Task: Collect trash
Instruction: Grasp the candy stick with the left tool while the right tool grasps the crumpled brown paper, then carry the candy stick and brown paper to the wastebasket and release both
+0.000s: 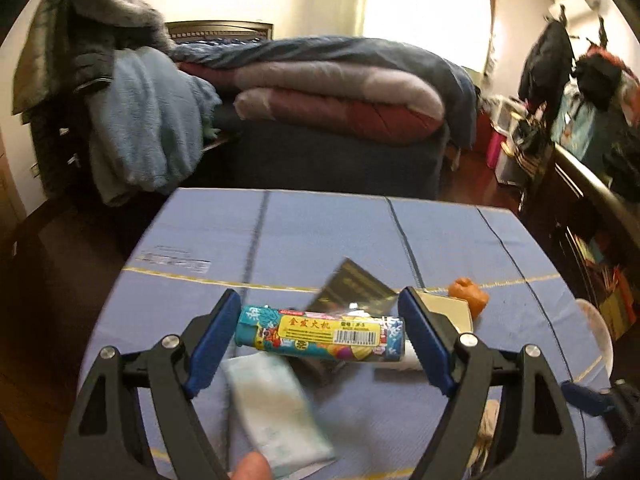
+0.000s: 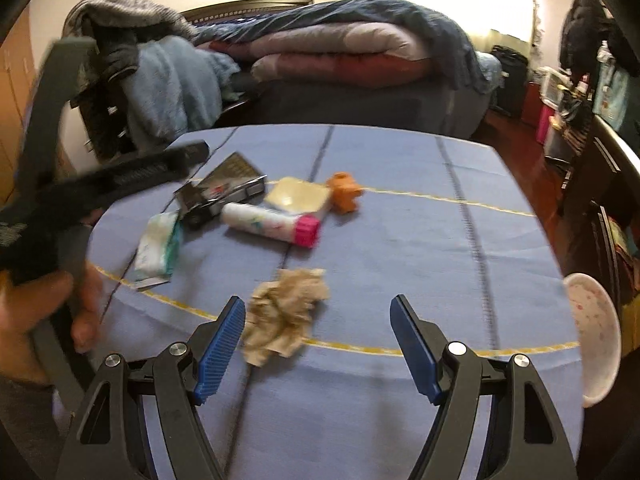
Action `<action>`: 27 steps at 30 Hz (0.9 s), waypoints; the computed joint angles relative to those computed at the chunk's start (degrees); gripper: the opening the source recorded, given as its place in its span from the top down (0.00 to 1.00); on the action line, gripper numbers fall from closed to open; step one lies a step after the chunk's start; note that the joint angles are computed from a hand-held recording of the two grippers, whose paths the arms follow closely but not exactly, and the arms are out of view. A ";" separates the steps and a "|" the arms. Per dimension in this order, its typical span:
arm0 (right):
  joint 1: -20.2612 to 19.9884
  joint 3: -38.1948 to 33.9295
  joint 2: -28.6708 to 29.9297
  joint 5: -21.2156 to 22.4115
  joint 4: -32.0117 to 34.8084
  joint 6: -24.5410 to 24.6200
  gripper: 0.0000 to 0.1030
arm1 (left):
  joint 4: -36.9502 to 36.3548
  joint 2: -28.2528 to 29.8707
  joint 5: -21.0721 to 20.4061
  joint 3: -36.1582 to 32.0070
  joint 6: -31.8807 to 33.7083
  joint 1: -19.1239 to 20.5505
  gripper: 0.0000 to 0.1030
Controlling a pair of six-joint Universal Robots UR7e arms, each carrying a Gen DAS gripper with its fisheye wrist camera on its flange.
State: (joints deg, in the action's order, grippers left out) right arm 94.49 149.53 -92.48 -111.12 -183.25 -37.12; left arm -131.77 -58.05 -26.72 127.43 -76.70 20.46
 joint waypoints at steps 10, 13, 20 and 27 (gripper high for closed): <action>2.36 -0.68 8.04 -3.84 -3.54 1.36 0.64 | 21.98 -9.54 -1.06 2.33 -18.26 -4.09 0.21; 2.10 -0.66 7.56 -3.56 -2.96 1.09 0.75 | 23.97 -9.98 -1.49 2.08 -19.54 -4.81 0.21; 0.43 0.14 0.62 -2.11 -0.95 0.43 0.75 | 18.63 -7.66 -0.99 0.84 -14.30 -6.19 0.21; -3.29 0.22 -8.69 -0.25 4.43 -0.08 0.75 | 7.54 -1.61 -0.75 -2.18 -4.12 -7.17 0.21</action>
State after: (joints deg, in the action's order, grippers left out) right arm 91.19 149.75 -101.18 -111.37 -178.81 -37.20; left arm -124.23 -59.66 -27.47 125.25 -80.82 13.29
